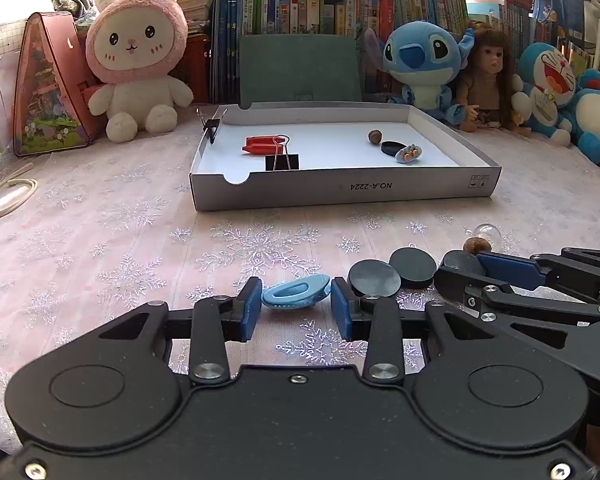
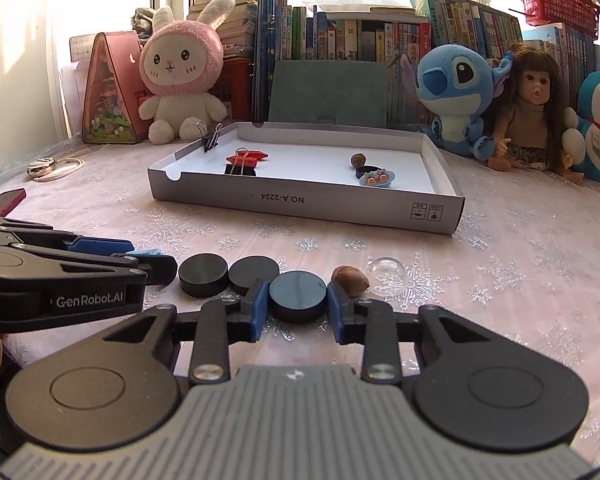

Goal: Organize rigid objects
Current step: 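Grasp the light blue plastic piece with the left tool while the right tool grasps a black puck, then carry the blue piece and the black puck over the tray with both tools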

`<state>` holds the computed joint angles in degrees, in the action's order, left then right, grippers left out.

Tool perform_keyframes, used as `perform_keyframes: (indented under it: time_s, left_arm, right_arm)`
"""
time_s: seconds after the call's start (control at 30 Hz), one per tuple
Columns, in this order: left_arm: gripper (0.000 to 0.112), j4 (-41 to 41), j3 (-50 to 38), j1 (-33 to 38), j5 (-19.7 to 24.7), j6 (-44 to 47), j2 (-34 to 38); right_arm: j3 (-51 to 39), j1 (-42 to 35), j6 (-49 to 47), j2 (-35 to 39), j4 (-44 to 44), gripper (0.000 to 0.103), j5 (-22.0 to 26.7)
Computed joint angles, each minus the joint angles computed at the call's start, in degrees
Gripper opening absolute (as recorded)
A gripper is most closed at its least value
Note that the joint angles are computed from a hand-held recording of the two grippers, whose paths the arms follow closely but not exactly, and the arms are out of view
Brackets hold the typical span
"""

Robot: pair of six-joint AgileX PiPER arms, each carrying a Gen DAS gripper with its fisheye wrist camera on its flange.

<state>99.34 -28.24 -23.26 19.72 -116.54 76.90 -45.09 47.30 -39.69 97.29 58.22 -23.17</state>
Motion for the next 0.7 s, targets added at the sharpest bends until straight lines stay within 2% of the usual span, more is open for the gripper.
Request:
perform_keyframes:
  time_s: [0.3,0.47,0.6,0.7]
  left_arm:
    - [0.035,-10.2,-4.9,5.1,-5.5,14.0,-0.7]
    - [0.035,-20.4,-9.9,8.3,-7.8,26.5,1.1]
    - [0.035,-27.8,-14.1,9.9,-8.8,35.3,3.0]
    - [0.035,-38.2,-17.6,11.2,-9.8,45.8,4.8]
  right_arm:
    - [-1.8,-1.9,-1.5,-1.5,0.6,0.037,1.4]
    - [-4.6,-4.9,-3.6,-1.6,2.4,0.037,3.8]
    - [-8.7,-7.8,-10.2,-0.9,8.9,0.037,7.2]
    - [-11.7,-9.2,-18.3,0.0,16.3,0.037,8.3]
